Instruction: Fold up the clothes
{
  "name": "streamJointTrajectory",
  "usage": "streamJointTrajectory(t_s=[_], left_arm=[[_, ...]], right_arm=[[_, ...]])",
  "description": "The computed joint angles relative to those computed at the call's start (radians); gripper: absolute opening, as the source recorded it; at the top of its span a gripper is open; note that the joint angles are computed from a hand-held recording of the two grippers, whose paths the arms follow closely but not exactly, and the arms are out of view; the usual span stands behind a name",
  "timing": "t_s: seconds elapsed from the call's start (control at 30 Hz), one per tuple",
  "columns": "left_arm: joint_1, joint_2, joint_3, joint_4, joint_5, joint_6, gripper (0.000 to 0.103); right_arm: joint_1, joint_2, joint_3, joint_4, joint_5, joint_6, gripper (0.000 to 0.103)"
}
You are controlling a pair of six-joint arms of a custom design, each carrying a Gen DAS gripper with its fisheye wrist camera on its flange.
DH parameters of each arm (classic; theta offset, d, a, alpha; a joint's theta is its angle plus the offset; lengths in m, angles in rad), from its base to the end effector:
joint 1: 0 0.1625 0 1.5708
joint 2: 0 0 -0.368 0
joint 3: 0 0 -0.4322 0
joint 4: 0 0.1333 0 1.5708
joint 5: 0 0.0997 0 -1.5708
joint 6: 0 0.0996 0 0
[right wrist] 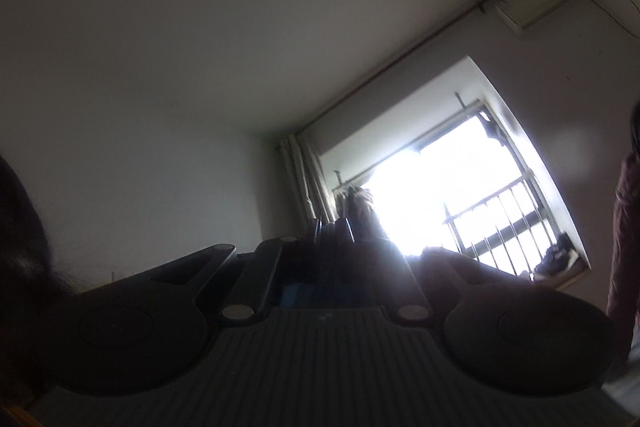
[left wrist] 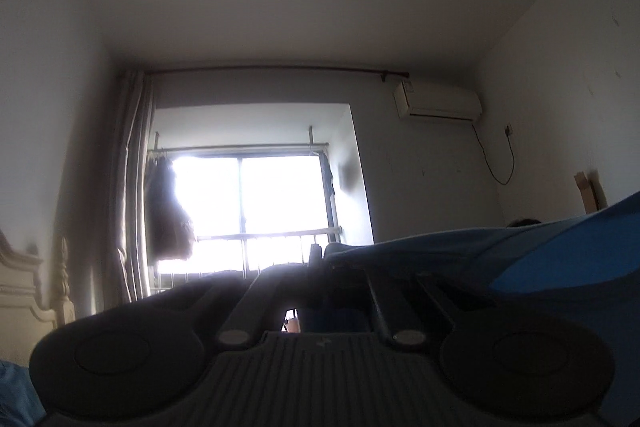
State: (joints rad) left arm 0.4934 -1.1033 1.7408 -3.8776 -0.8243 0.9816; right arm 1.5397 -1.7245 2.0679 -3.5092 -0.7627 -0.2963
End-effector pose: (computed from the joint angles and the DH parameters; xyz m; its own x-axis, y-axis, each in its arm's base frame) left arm -0.4122 -0.4498 0.3402 -0.5959 0.1427 -0.7902 0.7357 -0.2973 -0.6085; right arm 0.1922 -0.4232 0.4820 -0.6817 -0.6633 0.3086 -0.2089 -0.2278 -0.9510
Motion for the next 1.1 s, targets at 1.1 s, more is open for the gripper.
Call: streamJointTrajectory(t_s=[1.1], left_arm=[[0.479, 0.592, -0.709, 0.265, -0.007, -0.059, 0.004]], right_arm=[[0.015, 0.793, -0.775, 0.259, -0.448, -0.12, 0.006]])
